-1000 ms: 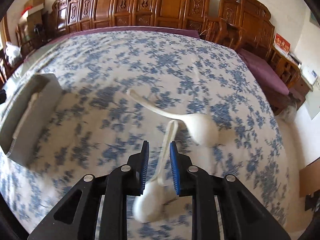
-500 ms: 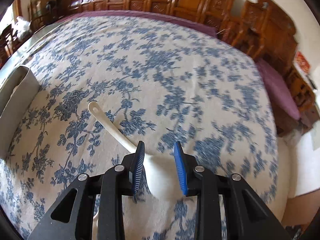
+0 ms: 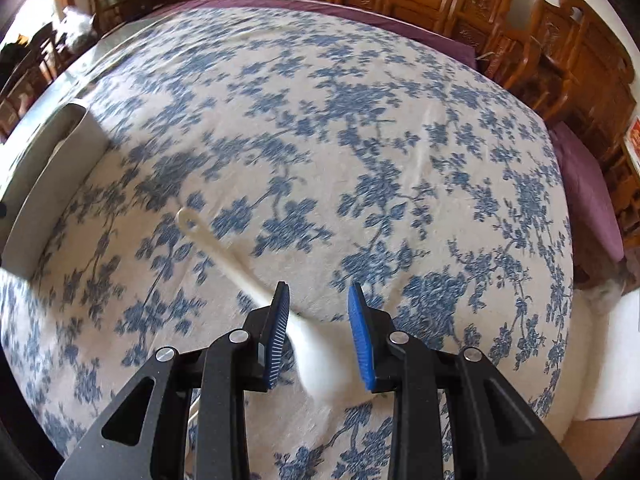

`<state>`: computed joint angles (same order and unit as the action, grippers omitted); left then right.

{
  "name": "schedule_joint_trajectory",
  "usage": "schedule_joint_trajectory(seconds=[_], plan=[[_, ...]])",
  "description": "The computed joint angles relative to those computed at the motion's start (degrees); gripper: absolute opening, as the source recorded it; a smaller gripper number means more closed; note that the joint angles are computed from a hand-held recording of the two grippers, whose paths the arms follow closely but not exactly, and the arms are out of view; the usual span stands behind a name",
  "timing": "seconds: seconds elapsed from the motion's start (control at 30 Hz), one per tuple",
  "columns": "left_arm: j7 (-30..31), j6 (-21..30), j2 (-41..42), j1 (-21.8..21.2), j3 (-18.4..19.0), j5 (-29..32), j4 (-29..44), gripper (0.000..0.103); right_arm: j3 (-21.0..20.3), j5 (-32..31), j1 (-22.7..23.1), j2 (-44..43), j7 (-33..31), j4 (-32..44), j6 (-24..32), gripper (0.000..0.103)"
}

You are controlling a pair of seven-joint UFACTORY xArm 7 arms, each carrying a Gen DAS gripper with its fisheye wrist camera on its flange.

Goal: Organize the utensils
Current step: 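Grasp a white plastic spoon on the cloth with the right tool, then grasp another white plastic spoon with the left tool while the right tool holds its spoon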

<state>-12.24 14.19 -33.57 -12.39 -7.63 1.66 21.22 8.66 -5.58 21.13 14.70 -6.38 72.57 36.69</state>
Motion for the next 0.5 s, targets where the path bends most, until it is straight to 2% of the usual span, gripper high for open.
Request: schedule_joint_trajectory(seconds=[0.13,0.37,0.5], plan=[[-0.1,0.1,0.2,-0.1,-0.4,0.3,-0.1,0.051,-0.4,-2.3,0.7,0.7,0.1,1.2,2.0,0.033],[0.5,0.4,-0.2,-0.7,0.2,0.1,-0.4,0.051,0.6,0.7,-0.1,1.7,-5.1,3.5,6.7,0.033],[1.0,0.4,-0.2,-0.9,0.4,-0.1,-0.3,0.051,-0.2,-1.4,1.0,2.6,-4.2,4.6,8.5,0.033]])
